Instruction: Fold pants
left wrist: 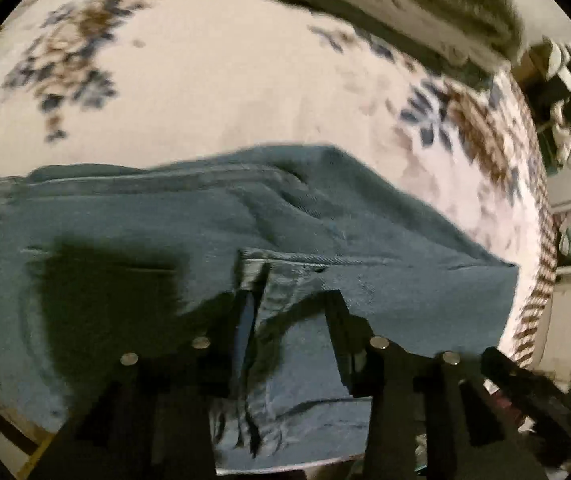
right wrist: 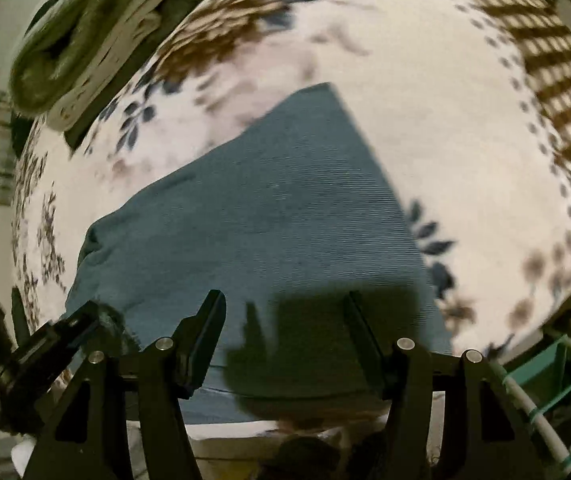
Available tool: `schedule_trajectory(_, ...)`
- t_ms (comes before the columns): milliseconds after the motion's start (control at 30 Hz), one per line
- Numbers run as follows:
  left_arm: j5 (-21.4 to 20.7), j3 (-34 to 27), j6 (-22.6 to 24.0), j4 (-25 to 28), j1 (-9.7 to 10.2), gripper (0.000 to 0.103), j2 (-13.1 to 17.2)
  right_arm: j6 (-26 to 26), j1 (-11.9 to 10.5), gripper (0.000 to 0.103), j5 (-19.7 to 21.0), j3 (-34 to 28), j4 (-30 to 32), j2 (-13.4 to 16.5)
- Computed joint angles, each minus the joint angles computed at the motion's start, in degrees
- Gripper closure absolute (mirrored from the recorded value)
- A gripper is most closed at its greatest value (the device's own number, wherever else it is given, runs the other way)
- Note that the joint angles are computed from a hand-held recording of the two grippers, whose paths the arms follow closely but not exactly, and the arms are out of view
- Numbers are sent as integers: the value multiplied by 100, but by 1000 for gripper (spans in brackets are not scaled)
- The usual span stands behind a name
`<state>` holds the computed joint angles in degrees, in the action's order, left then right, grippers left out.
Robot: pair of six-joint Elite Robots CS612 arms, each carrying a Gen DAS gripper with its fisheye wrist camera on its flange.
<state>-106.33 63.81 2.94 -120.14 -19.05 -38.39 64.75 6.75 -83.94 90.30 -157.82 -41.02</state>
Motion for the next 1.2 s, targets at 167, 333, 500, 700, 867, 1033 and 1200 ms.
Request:
schedule_trajectory(167,-72,105,-188,-114,93,68,-40,-410,54,39,231,-256,292,117)
schedule_trajectory(333,-587,675,-1019,-1022,577,43,-448,-570,116,39,286,-296,402,130)
schedule_trajectory(500,-538,1203,-2177,-1791,1116,4,-640,-724,161,39,351,-419,722,142)
schedule_trajectory(700,-631,1620,-4003,-3074,1500,5,-402,-1034,252,39,255,-937,1427,322)
schedule_trajectory(867,-980,1605,-4601,-3939,1626,5,-89,-1136,313,39,153,-1359,1920,518)
schedule_trajectory(1033,-1043,1477,-4812,-4607,1569,5,90,-1241,364,39,84,-1709,2197,680)
schedule_trajectory(1200,-944,1354,-5079,-5065,1532,8,260,-1436,412,39,32,-2001,2371,809)
